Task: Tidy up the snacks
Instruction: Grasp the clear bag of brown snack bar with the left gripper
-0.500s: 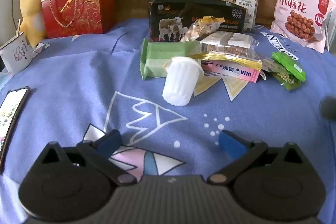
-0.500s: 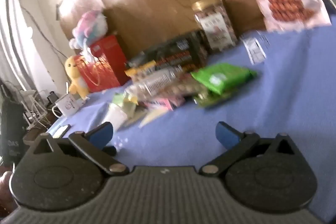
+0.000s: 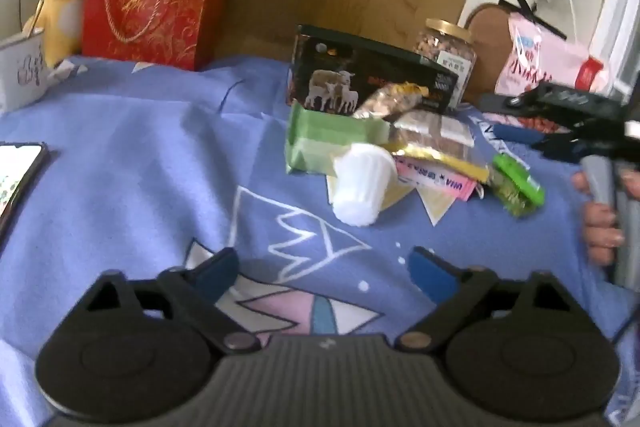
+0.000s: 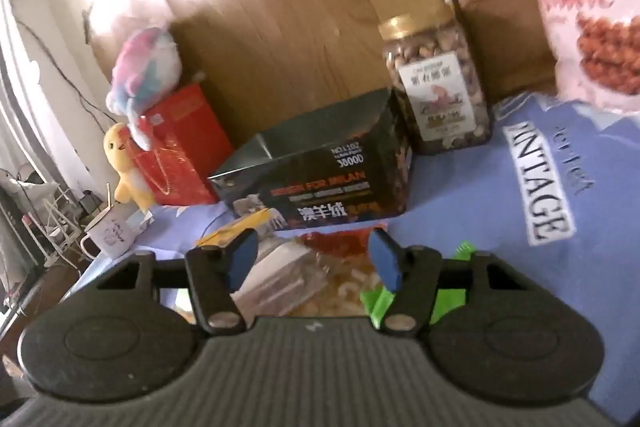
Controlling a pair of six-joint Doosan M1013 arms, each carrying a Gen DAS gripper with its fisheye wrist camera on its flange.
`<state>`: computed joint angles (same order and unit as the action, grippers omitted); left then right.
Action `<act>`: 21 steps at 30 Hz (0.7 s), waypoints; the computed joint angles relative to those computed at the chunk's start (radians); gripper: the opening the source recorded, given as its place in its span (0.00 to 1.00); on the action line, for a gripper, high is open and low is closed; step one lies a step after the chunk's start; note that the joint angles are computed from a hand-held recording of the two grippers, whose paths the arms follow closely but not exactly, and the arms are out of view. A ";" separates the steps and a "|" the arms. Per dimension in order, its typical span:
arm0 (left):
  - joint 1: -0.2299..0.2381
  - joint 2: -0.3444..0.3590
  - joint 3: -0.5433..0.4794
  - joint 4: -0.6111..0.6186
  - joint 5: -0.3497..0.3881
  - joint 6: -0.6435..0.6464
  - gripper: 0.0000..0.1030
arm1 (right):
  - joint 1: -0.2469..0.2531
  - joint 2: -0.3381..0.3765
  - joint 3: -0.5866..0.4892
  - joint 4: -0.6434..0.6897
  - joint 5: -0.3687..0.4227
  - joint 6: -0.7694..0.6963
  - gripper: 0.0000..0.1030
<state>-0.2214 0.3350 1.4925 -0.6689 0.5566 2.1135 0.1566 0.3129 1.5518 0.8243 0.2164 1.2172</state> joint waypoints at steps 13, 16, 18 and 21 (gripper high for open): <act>0.112 0.086 -0.092 -0.462 0.338 0.196 0.61 | 0.015 -0.051 0.035 0.273 0.409 -0.402 0.49; 0.109 0.092 -0.109 -0.449 0.333 0.192 0.61 | 0.040 -0.080 0.064 0.214 0.361 -0.409 0.53; 0.109 0.095 -0.118 -0.451 0.336 0.196 0.61 | 0.051 -0.081 0.062 0.136 0.320 -0.343 0.57; 0.102 0.103 -0.147 -0.385 0.351 0.155 0.61 | 0.039 -0.077 0.072 0.136 0.321 -0.308 0.60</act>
